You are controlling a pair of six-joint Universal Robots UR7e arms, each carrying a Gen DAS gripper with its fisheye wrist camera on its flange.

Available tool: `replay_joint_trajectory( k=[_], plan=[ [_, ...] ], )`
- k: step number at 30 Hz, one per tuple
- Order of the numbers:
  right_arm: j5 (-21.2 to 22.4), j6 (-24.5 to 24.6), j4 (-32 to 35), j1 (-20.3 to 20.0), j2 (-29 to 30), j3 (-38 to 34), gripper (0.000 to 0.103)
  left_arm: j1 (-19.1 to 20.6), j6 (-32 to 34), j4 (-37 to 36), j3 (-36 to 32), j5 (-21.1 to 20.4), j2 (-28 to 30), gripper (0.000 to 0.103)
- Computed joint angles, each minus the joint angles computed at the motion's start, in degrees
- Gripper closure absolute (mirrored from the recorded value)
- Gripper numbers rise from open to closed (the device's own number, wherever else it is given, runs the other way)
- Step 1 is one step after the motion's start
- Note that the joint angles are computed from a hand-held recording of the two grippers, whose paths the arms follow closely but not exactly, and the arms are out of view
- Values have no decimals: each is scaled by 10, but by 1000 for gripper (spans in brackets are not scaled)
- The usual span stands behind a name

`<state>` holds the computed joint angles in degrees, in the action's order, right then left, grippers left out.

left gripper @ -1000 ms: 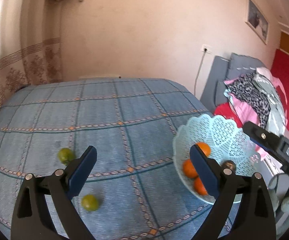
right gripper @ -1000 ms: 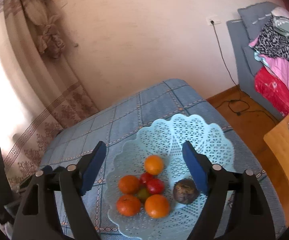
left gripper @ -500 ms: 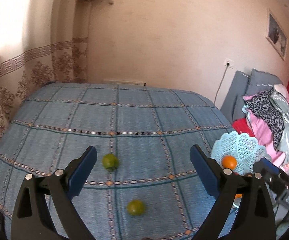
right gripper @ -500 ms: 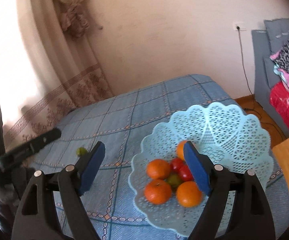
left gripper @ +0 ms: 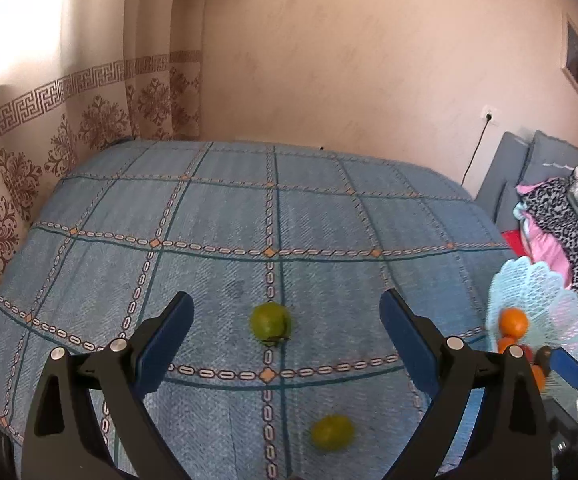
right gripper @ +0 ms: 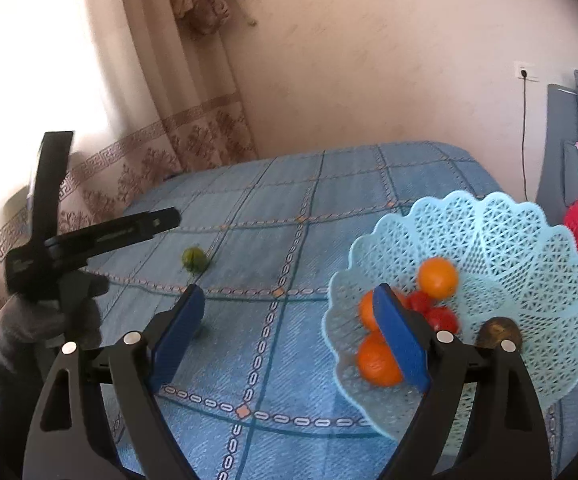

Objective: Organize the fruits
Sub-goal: 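Return to the bed and grasp a green tomato with the left tool, then grasp the other green tomato with the right tool while the left tool holds its own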

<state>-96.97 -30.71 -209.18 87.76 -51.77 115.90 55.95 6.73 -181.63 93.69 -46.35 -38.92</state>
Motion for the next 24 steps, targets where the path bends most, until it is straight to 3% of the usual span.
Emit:
replay_joint_trajectory(
  k=[4,6,9,13,18,24],
  plan=[
    [-3,-4,10,0,7,-4,16,16,-11,43,-28,2,14,13],
    [-4,-5,15,0,11,-6,16,21,-17,65,-37,1,19,24],
    [-7,-8,16,0,14,-7,16,28,-16,89,-54,-2,30,32],
    [-13,-13,8,3,19,-7,16,32,-7,106,-68,-5,41,35],
    [-17,-12,9,5,21,-7,16,40,-5,127,-83,-10,54,55],
    [-21,-15,11,9,28,-12,16,51,-7,138,-92,-14,60,70]
  ],
)
